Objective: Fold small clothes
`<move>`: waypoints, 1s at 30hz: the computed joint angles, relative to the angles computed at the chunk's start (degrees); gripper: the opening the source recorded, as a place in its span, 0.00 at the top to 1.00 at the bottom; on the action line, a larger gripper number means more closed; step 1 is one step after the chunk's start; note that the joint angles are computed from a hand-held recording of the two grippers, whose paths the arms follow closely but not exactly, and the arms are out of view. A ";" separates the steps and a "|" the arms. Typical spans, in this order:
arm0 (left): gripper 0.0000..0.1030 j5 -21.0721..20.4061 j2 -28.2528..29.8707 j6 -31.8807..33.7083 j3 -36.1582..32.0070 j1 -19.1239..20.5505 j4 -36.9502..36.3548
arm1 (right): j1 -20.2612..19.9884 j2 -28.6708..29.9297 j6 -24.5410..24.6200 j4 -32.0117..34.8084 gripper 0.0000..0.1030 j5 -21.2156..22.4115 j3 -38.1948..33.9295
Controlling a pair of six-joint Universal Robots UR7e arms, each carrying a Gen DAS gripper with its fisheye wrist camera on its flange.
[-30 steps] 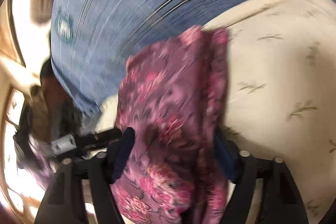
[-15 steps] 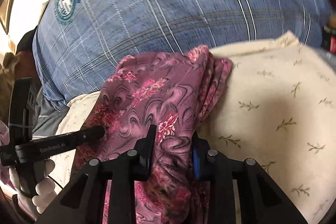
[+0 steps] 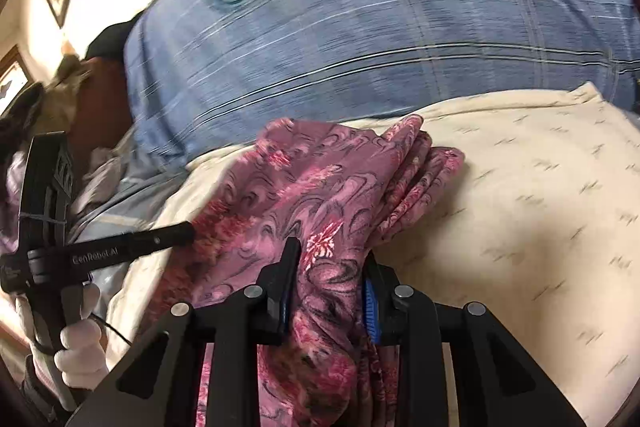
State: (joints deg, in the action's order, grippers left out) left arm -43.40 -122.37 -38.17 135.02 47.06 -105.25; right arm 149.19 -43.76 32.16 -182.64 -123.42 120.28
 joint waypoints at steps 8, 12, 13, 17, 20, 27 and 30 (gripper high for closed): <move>0.86 -1.52 -7.89 -7.39 -0.06 -1.59 16.26 | 1.23 1.16 8.20 -0.48 0.73 -0.96 0.78; 0.79 -7.42 -1.28 1.65 0.00 8.01 2.21 | -0.82 -0.49 10.59 1.33 0.69 0.30 2.67; 0.72 -8.08 0.71 3.01 -0.08 9.72 -1.18 | -1.42 -0.75 10.86 0.83 0.68 1.14 3.15; 0.39 -10.85 8.51 9.53 -1.38 16.18 -12.12 | -3.61 -0.31 11.31 -2.36 0.50 3.24 4.19; 0.29 -13.83 12.41 11.43 -2.69 20.00 -15.76 | -5.67 0.43 11.71 -4.43 0.46 5.53 4.82; 0.63 -20.23 15.70 16.28 -3.51 21.69 -19.71 | -7.16 3.35 9.13 -7.62 0.68 7.13 2.97; 0.76 -17.99 13.86 16.61 -1.97 19.29 -19.99 | -5.29 3.31 6.69 -4.62 0.72 4.12 1.27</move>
State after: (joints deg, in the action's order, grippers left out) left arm -61.39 -108.51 -21.56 133.05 66.35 -125.23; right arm 143.89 -40.45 38.85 -187.26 -119.30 121.55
